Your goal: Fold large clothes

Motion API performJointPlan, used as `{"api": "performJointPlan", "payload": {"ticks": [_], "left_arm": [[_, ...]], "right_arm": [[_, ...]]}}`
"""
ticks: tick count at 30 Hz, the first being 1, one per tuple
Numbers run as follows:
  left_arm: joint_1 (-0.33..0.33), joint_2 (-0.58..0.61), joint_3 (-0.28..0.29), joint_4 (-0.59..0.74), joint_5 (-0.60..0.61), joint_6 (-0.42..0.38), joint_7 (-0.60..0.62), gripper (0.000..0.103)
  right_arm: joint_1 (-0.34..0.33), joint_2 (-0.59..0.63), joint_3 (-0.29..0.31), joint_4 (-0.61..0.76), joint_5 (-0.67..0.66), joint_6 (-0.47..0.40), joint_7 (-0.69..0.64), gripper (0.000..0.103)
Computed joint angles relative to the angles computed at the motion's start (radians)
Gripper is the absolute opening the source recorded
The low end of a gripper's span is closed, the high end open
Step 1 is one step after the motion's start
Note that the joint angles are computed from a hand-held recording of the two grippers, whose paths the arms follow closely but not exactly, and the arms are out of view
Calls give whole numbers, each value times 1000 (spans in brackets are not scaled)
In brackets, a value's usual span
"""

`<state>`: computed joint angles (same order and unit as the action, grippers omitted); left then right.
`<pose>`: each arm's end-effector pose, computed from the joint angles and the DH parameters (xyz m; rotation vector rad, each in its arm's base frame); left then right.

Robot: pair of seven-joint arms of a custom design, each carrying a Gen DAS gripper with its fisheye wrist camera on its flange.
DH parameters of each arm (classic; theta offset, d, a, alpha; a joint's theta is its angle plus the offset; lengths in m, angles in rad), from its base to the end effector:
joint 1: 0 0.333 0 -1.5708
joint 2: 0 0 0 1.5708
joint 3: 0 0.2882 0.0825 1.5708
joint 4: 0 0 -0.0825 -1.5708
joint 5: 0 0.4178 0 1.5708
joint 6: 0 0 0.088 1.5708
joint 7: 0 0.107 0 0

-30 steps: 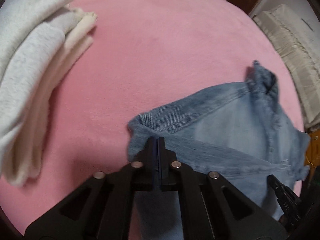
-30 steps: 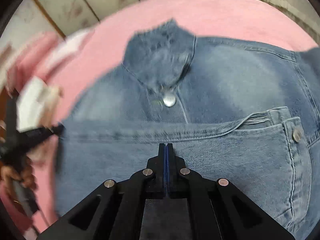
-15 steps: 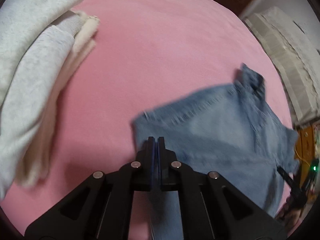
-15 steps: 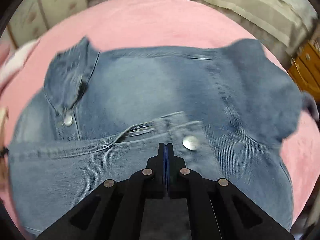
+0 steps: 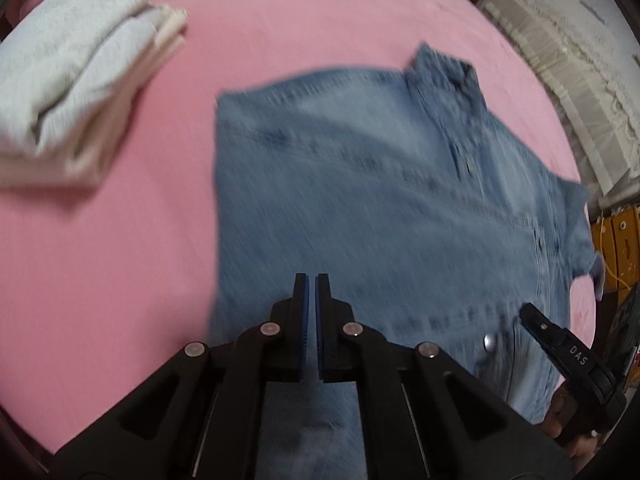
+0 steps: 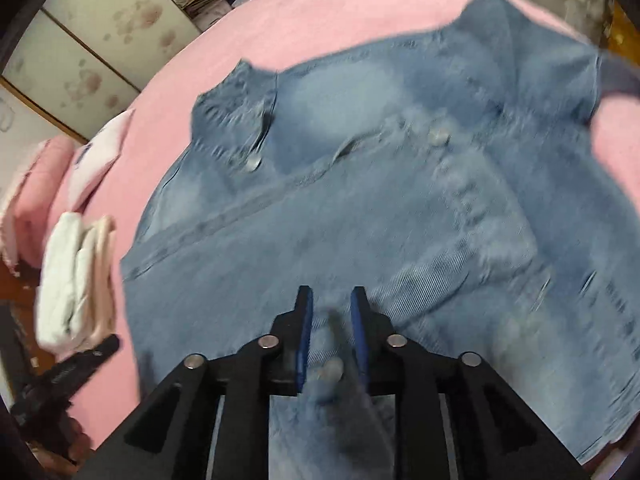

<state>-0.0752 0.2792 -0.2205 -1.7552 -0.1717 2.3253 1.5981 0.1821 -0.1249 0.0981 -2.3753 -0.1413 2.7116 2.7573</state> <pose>0.6563 -0.1928 0.4017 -1.9376 2.3854 -0.5521 0.5262 0.1567 0.3735 -1.0219 2.4813 -0.1685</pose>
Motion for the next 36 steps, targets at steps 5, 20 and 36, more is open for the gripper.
{"api": "performJointPlan", "payload": {"ticks": [5,20,36], "left_arm": [[-58,-85,-16,-81,47,-80,-83,1],[-323,40,-115,137,145,-194,-339,43],[-619,429,-96,723,354,-407,-319,47]], "right_arm": [[42,-99,-26,-140,224,61,-135,37],[-206,-617,-248,-558,551,-109,-609,59],[-716,-574,-456,-555,674,-80,-870,60]]}}
